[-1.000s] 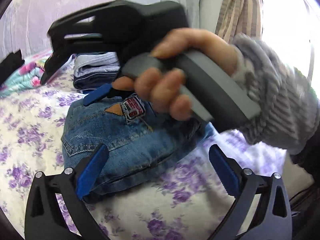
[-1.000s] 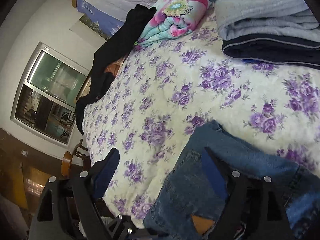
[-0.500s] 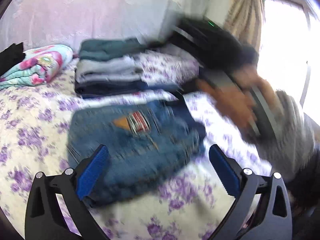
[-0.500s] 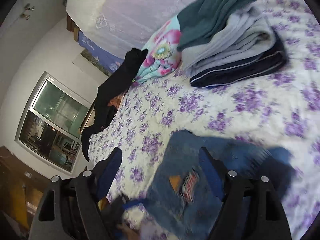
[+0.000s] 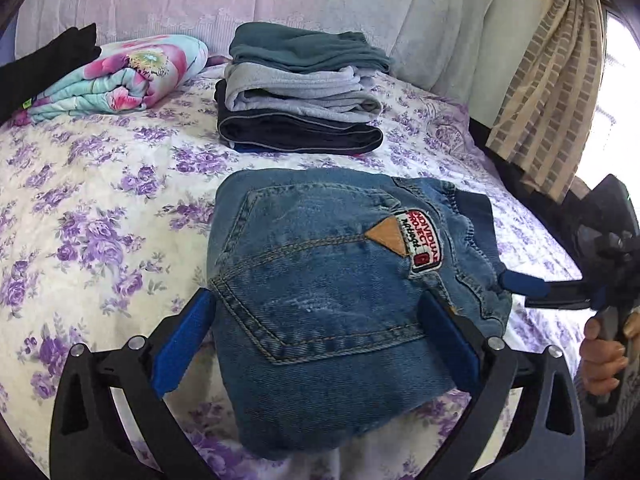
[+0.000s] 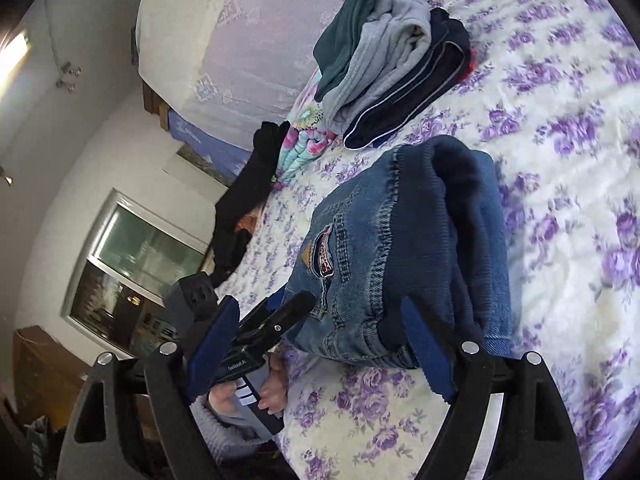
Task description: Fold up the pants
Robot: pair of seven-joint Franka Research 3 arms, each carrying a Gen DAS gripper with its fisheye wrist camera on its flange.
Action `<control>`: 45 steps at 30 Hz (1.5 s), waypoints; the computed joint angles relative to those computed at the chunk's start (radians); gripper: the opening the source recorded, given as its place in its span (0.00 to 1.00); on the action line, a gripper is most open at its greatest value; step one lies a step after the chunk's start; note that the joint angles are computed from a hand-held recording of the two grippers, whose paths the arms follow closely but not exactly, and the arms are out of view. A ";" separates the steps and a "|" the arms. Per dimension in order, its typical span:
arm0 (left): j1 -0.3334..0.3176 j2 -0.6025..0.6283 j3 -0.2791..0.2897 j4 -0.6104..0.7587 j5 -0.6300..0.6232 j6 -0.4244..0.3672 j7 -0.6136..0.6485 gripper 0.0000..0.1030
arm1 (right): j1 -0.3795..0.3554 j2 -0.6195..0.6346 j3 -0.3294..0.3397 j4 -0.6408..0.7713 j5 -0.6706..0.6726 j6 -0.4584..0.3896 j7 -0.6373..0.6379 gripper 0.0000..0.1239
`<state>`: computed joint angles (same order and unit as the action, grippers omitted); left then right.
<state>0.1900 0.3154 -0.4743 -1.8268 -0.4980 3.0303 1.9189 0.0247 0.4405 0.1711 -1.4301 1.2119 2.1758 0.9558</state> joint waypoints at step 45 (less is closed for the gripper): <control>-0.008 0.143 0.084 0.279 -0.379 -0.435 0.223 0.69 | 0.011 0.115 0.035 0.112 -0.188 0.145 0.143 0.40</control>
<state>0.1817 0.4580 -0.3904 -1.5478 -0.8769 2.5956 2.1421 0.0357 0.5553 0.2058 -1.3182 1.0242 2.3209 1.0985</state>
